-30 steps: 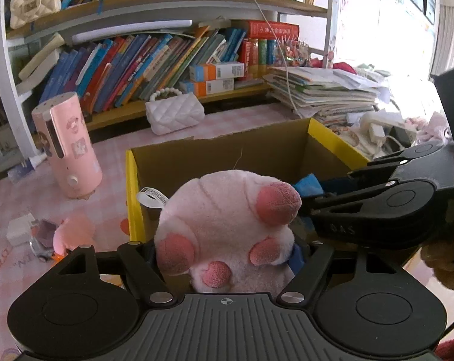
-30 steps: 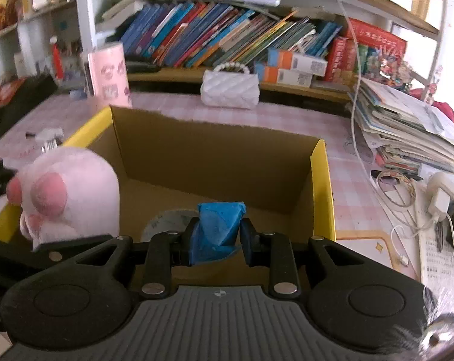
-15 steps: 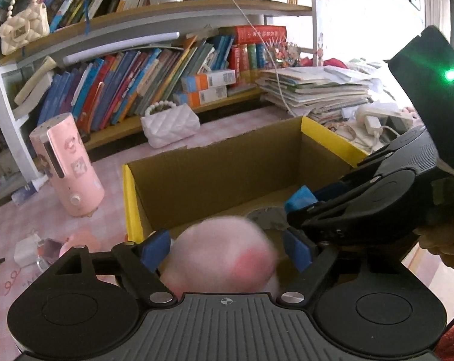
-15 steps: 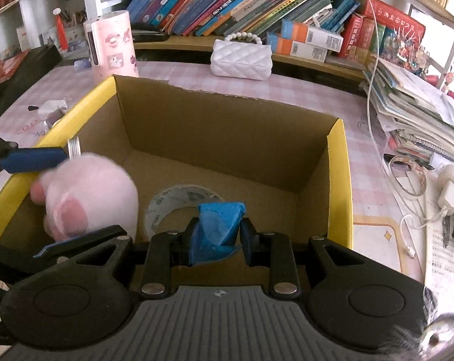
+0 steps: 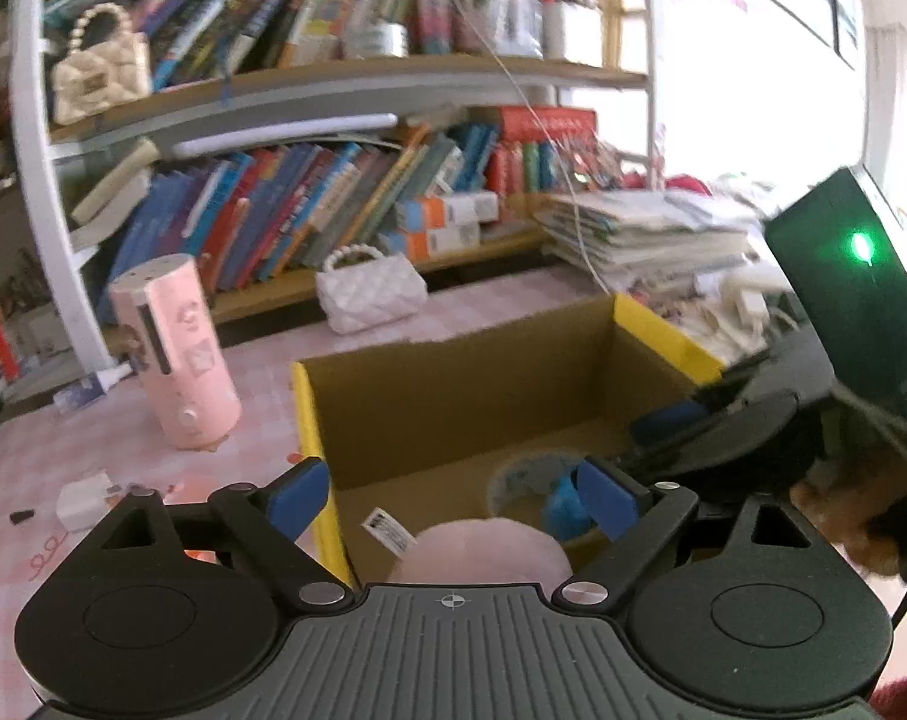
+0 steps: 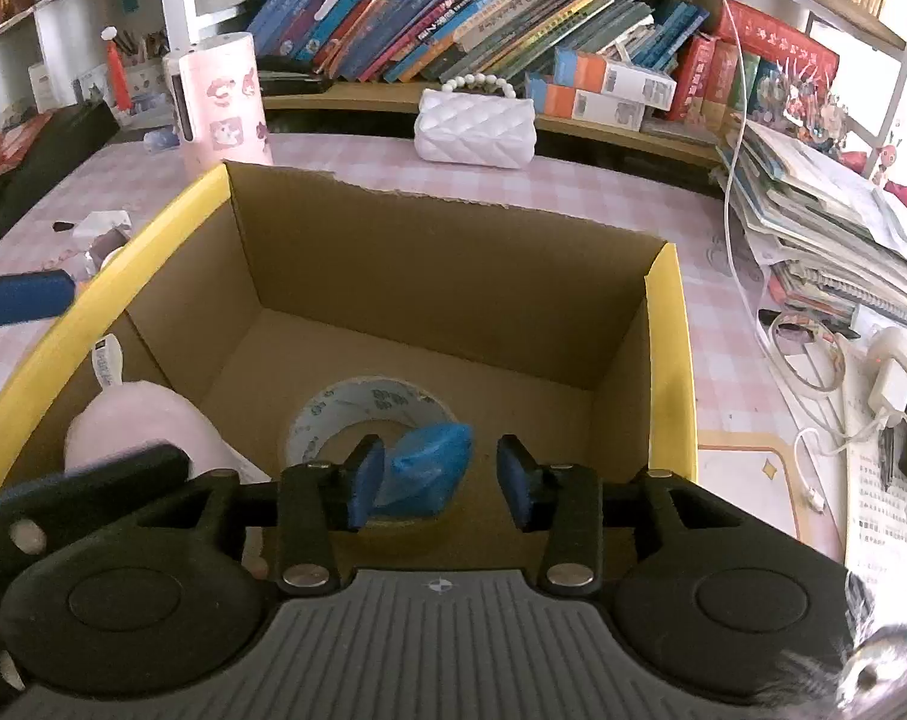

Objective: Organize objects
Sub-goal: 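Lower and release the blue clip with the right tool while the left tool drops the pig, then withdraw both tools up and away from the yellow cardboard box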

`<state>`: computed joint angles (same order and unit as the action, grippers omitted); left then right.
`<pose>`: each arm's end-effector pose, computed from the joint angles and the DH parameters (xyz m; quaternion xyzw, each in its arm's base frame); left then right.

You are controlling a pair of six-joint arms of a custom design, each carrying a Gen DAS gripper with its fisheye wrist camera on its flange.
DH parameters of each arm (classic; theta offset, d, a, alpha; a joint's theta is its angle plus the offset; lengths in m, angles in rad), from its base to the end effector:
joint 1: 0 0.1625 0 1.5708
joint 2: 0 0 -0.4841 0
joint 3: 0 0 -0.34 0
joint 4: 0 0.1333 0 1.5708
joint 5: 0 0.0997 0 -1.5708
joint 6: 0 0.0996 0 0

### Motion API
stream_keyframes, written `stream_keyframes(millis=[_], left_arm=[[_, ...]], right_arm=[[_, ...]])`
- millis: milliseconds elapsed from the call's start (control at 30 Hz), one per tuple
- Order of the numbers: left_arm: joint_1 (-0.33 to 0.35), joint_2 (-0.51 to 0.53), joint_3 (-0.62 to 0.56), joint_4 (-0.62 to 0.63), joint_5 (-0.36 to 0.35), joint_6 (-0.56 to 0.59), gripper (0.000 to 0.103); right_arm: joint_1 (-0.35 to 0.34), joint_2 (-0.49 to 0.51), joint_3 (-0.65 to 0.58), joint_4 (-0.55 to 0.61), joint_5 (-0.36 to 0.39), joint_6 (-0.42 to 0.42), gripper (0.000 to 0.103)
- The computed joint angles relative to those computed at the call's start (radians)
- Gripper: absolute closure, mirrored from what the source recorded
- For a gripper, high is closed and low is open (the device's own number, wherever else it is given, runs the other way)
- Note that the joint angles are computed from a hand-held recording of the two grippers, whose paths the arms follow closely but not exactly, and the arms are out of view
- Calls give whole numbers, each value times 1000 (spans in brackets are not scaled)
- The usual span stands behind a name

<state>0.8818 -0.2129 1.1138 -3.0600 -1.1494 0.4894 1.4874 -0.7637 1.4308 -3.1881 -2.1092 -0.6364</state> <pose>-0.3855 -0.7418 -0.0220 0.4697 0.8118 -0.3020 0.1709 0.0199 -0.7486 0.3183 0.1170 -0.8579 0.3294 0.3766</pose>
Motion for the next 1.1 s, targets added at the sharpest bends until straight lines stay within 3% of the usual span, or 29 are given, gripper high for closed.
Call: stream_keyframes(millis=[233,500,1100], left_arm=[[3,-25,45,-92,3,-66,8],[-1,-54,111,-170,8,-89,8],[-8,-126,278,-298,-32,-90,7]], right_arm=[[-3,-21,61,-69,47,48,55],[10,-33,138,-250,61,63,55],[51,-33,289,-603,-47,47,54]])
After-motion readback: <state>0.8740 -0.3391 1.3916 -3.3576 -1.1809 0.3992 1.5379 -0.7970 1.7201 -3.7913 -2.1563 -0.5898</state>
